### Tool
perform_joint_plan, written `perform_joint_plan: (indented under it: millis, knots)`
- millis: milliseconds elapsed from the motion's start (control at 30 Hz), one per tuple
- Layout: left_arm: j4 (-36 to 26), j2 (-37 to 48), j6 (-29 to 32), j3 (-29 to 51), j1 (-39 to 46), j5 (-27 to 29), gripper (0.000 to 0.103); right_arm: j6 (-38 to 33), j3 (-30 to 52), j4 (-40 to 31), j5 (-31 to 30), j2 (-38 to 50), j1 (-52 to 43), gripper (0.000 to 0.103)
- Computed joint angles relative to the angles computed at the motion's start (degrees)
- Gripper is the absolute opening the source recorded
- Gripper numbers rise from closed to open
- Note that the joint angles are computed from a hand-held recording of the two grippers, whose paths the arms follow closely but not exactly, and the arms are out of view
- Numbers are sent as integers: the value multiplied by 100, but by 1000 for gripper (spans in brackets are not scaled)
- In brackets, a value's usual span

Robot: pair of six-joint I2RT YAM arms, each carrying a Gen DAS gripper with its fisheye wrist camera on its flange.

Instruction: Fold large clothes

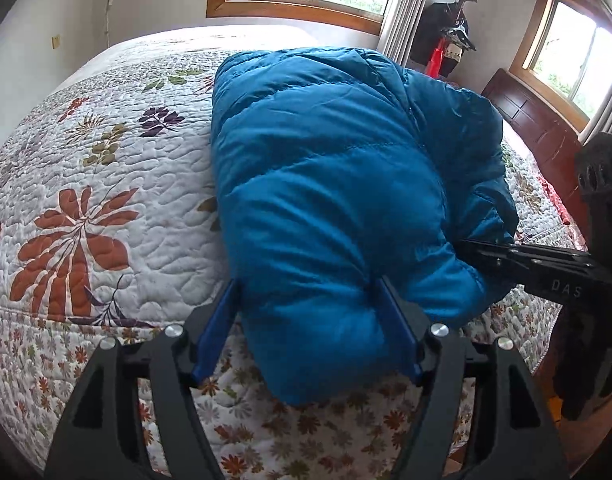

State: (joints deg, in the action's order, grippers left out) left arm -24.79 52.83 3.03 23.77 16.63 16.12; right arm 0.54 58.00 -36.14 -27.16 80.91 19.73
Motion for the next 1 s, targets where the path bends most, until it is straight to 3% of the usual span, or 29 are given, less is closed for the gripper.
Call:
perform_joint_plan:
  millis: [100,200,300,367,433,500,633,700,1000]
  knots:
    - [-227,20,155,184,168,173,70,-171,225,-308,-300,-51,-212,0]
    - [-477,203,383,493,503,498,79,-333,498,-561,-668,-139,-514,14]
    - [-666,637,587,941,1035,1020,86,-339,832,-705,-890,-133,-794,40]
    - [-739,1128,645,1330,1348,1293,91,-196,1102,-732,-770,28,-954,72]
    - [-747,1713,657,1723,1542,1426,91,-130,1365,-752,-542,279,-1023,86]
    - [-822,2378,675,2139,1749,1654,91,-168,1603,-844,-669,615,-1107,86]
    - [-1213,3617,898,2908,1988,2297,91,-283,2187,-1286,-1498,1533,-1605,93]
    - [-1230,4038,991,3068,2003,2557,91,-55,2204,-1137,-1607,1812,-1613,93]
    - [-1388,5503,1284,3518,1860,3802,94,-214,2336,-1145,-2674,3087,-1836,100]
